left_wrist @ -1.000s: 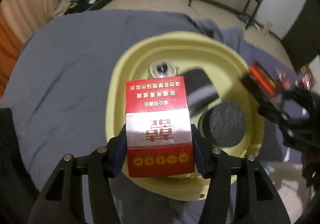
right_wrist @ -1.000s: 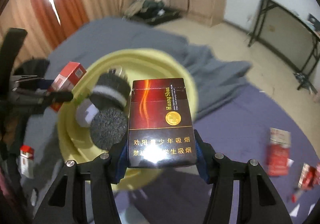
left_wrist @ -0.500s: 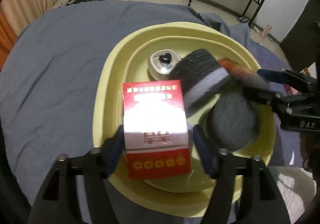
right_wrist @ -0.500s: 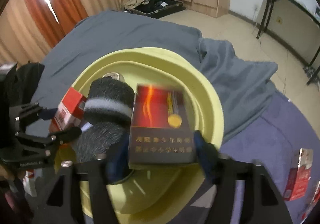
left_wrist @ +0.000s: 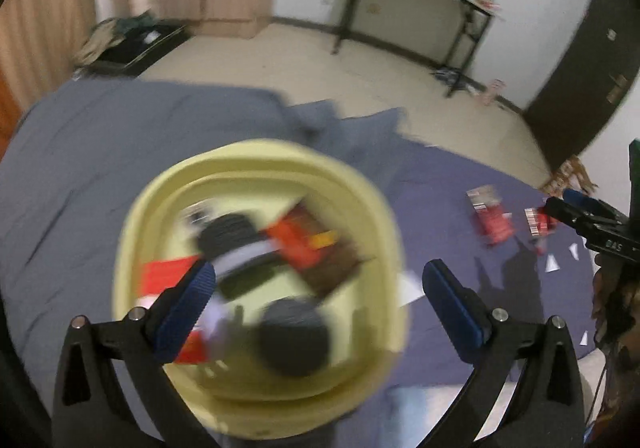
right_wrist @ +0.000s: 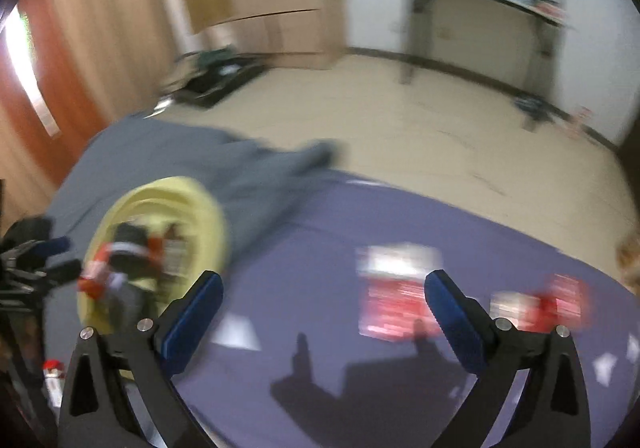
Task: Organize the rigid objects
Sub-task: 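Release both cigarette packs into the yellow tray with both tools, then grasp the red-silver Hongqiqu pack with the left tool while the right tool grasps the red pack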
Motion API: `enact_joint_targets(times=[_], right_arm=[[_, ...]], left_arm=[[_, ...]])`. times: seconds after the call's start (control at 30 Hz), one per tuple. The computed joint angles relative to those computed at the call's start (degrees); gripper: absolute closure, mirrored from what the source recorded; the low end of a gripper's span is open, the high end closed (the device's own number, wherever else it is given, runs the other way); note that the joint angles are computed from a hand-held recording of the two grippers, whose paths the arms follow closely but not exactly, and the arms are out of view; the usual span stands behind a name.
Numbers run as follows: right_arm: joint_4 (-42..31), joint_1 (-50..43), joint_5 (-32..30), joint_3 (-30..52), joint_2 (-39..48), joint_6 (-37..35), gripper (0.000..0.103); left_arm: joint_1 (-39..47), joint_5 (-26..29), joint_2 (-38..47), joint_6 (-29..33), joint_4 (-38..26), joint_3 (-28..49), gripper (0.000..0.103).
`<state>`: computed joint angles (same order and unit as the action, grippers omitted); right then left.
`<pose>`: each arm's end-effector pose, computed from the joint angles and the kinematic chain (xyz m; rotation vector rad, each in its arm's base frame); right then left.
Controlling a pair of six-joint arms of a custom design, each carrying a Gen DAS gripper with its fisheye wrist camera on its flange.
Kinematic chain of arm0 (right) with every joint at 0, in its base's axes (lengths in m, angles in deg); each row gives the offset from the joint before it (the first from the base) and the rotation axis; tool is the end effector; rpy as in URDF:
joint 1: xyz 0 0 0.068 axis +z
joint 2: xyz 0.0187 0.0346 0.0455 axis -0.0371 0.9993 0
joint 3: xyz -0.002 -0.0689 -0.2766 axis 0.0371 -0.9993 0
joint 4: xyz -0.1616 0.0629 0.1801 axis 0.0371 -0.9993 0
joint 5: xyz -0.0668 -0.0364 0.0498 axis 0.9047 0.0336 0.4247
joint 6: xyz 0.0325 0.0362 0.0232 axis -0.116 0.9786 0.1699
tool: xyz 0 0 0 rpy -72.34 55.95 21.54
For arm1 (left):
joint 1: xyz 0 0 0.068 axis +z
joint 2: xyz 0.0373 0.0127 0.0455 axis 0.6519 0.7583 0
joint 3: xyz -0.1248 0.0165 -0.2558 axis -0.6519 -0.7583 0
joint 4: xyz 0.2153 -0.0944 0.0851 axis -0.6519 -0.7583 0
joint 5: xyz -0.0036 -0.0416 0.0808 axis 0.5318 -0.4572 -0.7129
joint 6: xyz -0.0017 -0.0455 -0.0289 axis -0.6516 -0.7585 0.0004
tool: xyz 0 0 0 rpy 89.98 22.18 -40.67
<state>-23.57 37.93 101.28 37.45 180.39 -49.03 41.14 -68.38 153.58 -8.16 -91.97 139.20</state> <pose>0.2602 0.2014 0.2587 0.0310 2.3840 0.1289 0.2902 -0.0109 0.3216 0.4517 2.5418 -0.3994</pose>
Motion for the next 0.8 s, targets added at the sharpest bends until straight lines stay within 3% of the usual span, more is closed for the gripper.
enact_joint_targets(times=[0.13, 0.23, 0.33, 0.43, 0.53, 0.8], right_arm=[[-2.0, -12.1, -2.2, -15.3, -16.1, 0.5, 0.000], [2.8, -27.1, -12.8, -24.8, -23.1, -5.5, 0.000], [9.6, -37.5, -22.2, -29.0, -21.7, -10.7, 0.000], [16.6, -41.2, -26.2, -31.2, -18.6, -12.4, 0.000], [20.8, -44.0, -30.9, -32.6, -15.8, -14.6, 0.000], [24.3, -46.9, -32.1, -32.1, -10.9, -18.1, 0.000]], left_arm=[[-13.7, -3.1, 1.1, -9.8, 1.3, 0.8, 0.000], [-24.9, -7.1, 4.6, -16.3, 4.8, 1.4, 0.000], [-32.0, -10.0, 9.8, -21.3, 7.4, 3.6, 0.000], [-36.8, -16.5, 14.8, -27.8, 9.2, 5.6, 0.000], [-38.6, -17.4, 20.0, -32.2, 9.5, 8.9, 0.000], [-41.3, -18.6, 26.5, -35.9, 10.9, 12.8, 0.000]])
